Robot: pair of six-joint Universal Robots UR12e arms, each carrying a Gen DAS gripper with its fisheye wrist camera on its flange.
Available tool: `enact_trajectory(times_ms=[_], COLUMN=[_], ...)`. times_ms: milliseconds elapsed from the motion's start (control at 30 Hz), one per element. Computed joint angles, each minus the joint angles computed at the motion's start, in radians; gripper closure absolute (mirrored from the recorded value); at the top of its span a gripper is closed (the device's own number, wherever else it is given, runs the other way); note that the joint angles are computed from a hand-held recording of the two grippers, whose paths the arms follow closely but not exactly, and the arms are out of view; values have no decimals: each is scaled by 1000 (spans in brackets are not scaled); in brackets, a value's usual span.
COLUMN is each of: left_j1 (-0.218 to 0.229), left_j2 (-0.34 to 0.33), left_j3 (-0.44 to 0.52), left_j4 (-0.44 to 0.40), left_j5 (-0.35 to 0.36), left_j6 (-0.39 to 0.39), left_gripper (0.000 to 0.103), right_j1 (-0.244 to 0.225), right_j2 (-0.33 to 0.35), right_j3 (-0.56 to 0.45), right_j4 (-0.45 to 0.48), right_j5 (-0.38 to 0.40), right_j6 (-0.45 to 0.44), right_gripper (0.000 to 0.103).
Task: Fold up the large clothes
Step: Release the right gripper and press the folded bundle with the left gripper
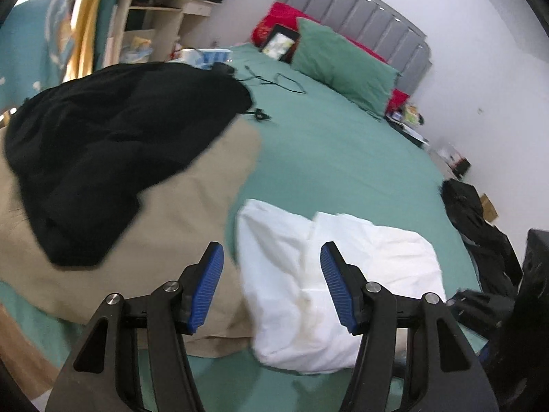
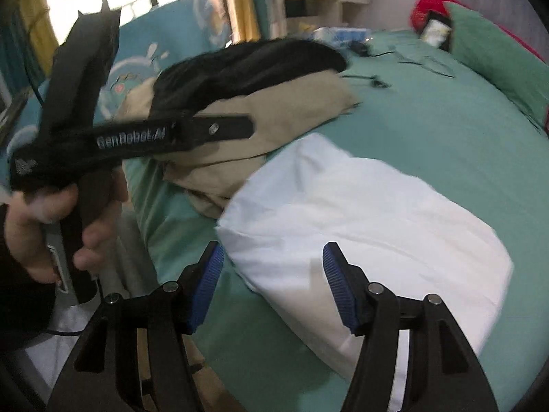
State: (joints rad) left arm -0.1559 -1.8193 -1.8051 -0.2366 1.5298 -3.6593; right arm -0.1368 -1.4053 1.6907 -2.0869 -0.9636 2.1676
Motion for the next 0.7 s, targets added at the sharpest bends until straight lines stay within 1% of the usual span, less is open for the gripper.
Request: enact_trajectory(times_ms=[67,100,133,167,200,267,300,333,367,400,467,500,567,600,633,667,700], left_j1=[0,0,1,-2,-8,-29,-36,-39,-39,-36,-31,-31,-36,-39,-40,-41,-41], left_j2=[-15,-26,-34,-42,-50,-65,-72,-77,-82,-85,-90,-92,-91,-89,-85,-82,-78], left_j3=[17,32,43,56,69,93,105,116,123,124,128,127,126,123,118,115,114], left_j4=[-24,-66,-100,-131,-159,-205,-230,-263,-290,-309,-339,-339,-328,-326,-324,-324,-322], left_j5=[-61,-105,-129,-138,-134,-87,-70,-66,-78,-95,-117,-119,-95,-89,-86,-82,-78], left_j6=[7,11,14,18,29,66,78,83,77,66,43,32,28,32,35,36,42], left_gripper=[41,39,39,39,39,39,39,39,39,39,39,39,52,63,64,64,63], right_j1=[-33,-53,-72,-93,-108,-136,-147,-163,-180,-197,-219,-230,-242,-244,-243,-239,-237], right_j2=[-6,-9,-12,-13,-10,-3,2,10,18,27,49,64,83,93,100,99,95], right_j3=[7,14,23,34,39,48,48,48,50,51,47,44,45,44,44,55,66], right_j4=[-35,-59,-97,-149,-185,-233,-236,-234,-227,-211,-151,-95,-4,51,67,40,13], right_j5=[25,37,40,31,16,-17,-28,-30,-17,12,70,116,215,261,275,277,281], right_j6=[63,101,150,214,265,368,410,457,503,538,576,586,573,550,542,543,539], right_gripper=[42,41,40,39,37,37,37,37,37,37,37,37,37,37,38,40,55])
